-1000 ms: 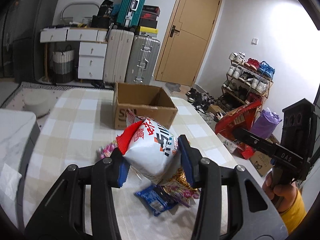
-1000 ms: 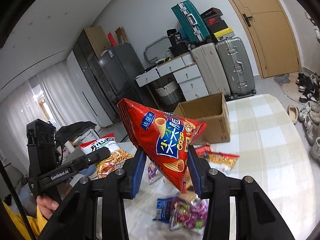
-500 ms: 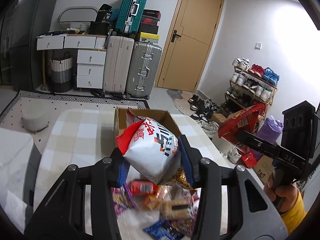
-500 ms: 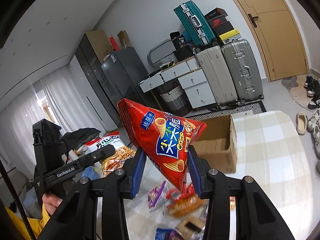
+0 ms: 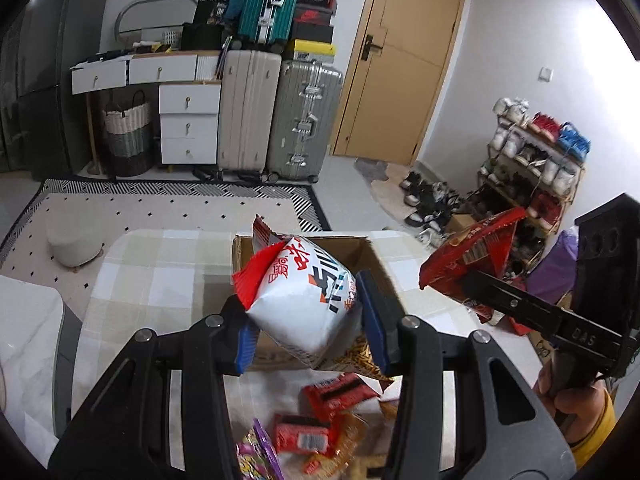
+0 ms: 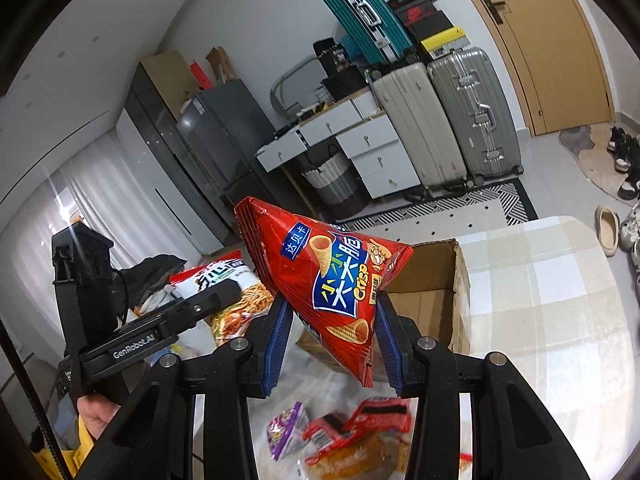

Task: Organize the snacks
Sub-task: 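Lift both held bags and carry them over the open cardboard box, then open both grippers to drop the bags into the box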

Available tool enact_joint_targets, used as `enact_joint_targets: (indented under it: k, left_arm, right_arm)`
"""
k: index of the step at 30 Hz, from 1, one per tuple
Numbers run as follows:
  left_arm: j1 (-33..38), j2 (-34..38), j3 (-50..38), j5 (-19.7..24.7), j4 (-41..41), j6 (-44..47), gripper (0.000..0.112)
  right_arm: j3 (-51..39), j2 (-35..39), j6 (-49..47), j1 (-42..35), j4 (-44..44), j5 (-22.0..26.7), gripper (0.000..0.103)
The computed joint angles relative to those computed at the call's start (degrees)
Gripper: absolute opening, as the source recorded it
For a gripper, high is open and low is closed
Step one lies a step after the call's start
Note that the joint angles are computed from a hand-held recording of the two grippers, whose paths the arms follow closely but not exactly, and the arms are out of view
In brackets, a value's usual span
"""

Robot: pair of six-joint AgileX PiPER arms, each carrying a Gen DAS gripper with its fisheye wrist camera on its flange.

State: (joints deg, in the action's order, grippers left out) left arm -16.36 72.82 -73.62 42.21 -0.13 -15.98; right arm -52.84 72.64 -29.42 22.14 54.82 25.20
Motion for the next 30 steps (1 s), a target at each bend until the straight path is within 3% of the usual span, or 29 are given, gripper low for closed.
enact_joint_targets:
  k: [5, 15, 21, 30]
  left_arm:
    - [3.62, 14.12, -9.28, -0.79, -5.37, 6.17, 0.041]
    - [5.54, 38.71, -28.98, 2.77, -8.61, 9.58, 0.041]
    - [6.4, 48.86, -37.06, 4.25, -9.47, 9.68, 0.042]
    - [7.2, 55.26, -38.98, 2.41, -10.9, 11.14, 0.042]
  right_arm:
    - [-3.23, 6.74, -5.39, -0.84, 4.93, 0.57, 0.041]
    - [-7.87, 17.91, -8.69, -2.03, 7.32, 1.66, 0.041]
    - [-9.84, 21.98, -8.11, -2.2, 5.83, 2.09, 0.041]
    - [-12.87, 25.9, -0.67, -0.31, -2.75, 0.46, 0.042]
